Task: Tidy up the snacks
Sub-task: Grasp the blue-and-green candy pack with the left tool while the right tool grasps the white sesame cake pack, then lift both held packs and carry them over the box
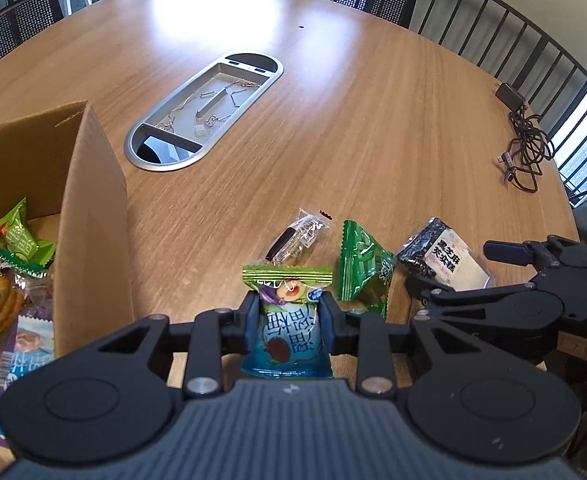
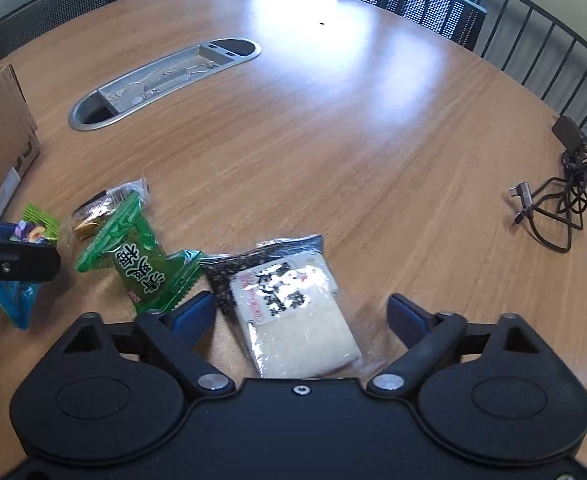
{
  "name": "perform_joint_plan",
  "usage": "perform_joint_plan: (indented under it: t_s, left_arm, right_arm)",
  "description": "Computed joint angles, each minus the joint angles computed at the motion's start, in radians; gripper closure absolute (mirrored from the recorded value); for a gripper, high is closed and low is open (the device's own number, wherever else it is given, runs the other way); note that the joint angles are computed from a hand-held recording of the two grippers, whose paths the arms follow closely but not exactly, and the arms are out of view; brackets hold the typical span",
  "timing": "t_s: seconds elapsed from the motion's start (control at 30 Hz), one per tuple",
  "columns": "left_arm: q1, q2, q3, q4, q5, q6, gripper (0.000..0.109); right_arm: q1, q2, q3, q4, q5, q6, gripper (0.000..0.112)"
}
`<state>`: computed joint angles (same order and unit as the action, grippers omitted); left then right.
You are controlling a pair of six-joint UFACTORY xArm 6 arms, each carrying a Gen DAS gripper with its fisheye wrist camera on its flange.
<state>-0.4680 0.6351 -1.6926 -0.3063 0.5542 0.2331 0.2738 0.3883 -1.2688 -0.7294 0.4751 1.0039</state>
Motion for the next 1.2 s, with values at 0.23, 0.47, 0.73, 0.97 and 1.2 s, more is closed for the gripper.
perform_joint_plan:
  t_s: [0.23, 0.47, 0.73, 0.97, 1.2]
  left_arm:
    - [0.000, -0.009, 0.007, 0.005, -0.004, -0.008, 0.078]
    - [0.000, -0.050, 0.061, -0.002, -0.029, 0.007, 0.078]
    - [-0.007, -0.135, 0.169, -0.046, -0.065, 0.065, 0.078]
    - [-0.009, -0.232, 0.277, -0.094, -0.103, 0.117, 0.078]
    - [-0.007, -0.341, 0.388, -0.127, -0.146, 0.142, 0.078]
  right_arm:
    - [-0.009, -0.052, 0.076, 0.166, -0.055, -0.066, 0.049]
    - [0.000, -0.123, 0.145, 0.221, -0.037, -0.068, 0.065]
    - [0.034, -0.236, 0.246, 0.128, -0.019, 0.079, 0.066]
    - [0.082, -0.328, 0.300, 0.038, 0.014, 0.217, 0.067]
    - [0.138, -0.424, 0.335, -0.031, 0.079, 0.339, 0.067]
